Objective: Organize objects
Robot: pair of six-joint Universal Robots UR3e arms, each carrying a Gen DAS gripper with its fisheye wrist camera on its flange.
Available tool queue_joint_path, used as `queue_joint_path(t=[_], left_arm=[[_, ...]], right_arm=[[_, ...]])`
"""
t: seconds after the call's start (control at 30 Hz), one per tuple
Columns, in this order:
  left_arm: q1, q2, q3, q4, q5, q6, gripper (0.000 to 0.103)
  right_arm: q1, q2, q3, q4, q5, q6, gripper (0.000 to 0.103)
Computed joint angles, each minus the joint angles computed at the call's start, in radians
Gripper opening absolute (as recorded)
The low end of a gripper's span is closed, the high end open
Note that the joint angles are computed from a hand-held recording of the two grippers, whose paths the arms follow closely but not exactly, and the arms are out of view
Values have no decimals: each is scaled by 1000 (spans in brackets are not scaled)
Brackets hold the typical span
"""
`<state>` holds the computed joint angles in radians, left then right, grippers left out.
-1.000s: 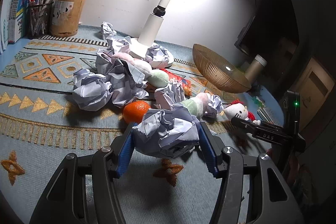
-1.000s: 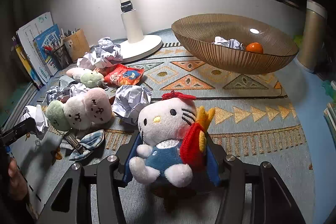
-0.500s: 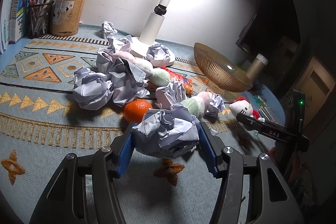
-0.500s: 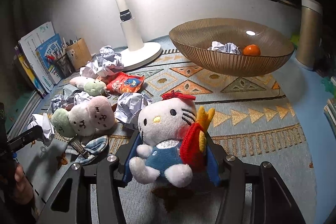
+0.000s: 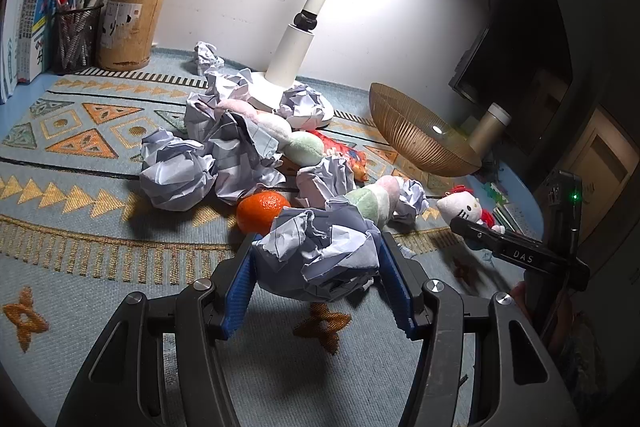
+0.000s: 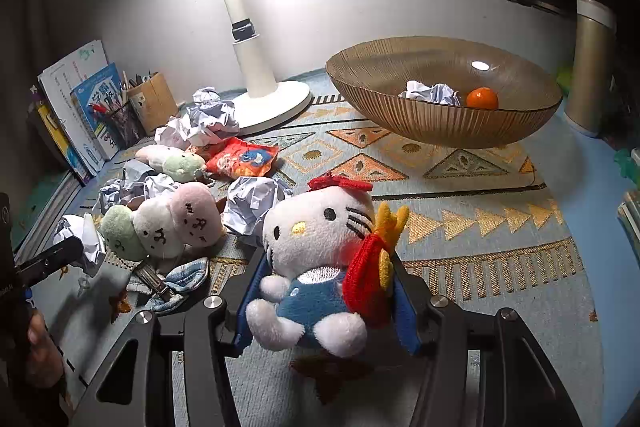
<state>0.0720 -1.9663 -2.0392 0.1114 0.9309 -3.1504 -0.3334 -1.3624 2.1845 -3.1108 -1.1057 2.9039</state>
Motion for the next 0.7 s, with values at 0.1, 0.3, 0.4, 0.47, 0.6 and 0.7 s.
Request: queue_joint_path(t=[0.1,0.3,0.4,0.47,0.6,0.7], left_arm=[[1,4,-2,-6,-3,3,55],[4,10,-6,-8,-11,6,55],[5,13,-7,-10,-12,7,55],[4,14,-10,-6,-11,8,55],[-2,13,0,-27,-11,20,55],[-8,13,4,-34,-6,29,55]], right_arm=[[8,2,0,-4,-9,1,54],[5,2,-1,0,2,-7,54],[1,4,-5,13,14,-18,54],[7,4,0,-2,2,-10,54],[7,2,6,-18,1,-6,54],[6,3,7,-20,1,-2,54]])
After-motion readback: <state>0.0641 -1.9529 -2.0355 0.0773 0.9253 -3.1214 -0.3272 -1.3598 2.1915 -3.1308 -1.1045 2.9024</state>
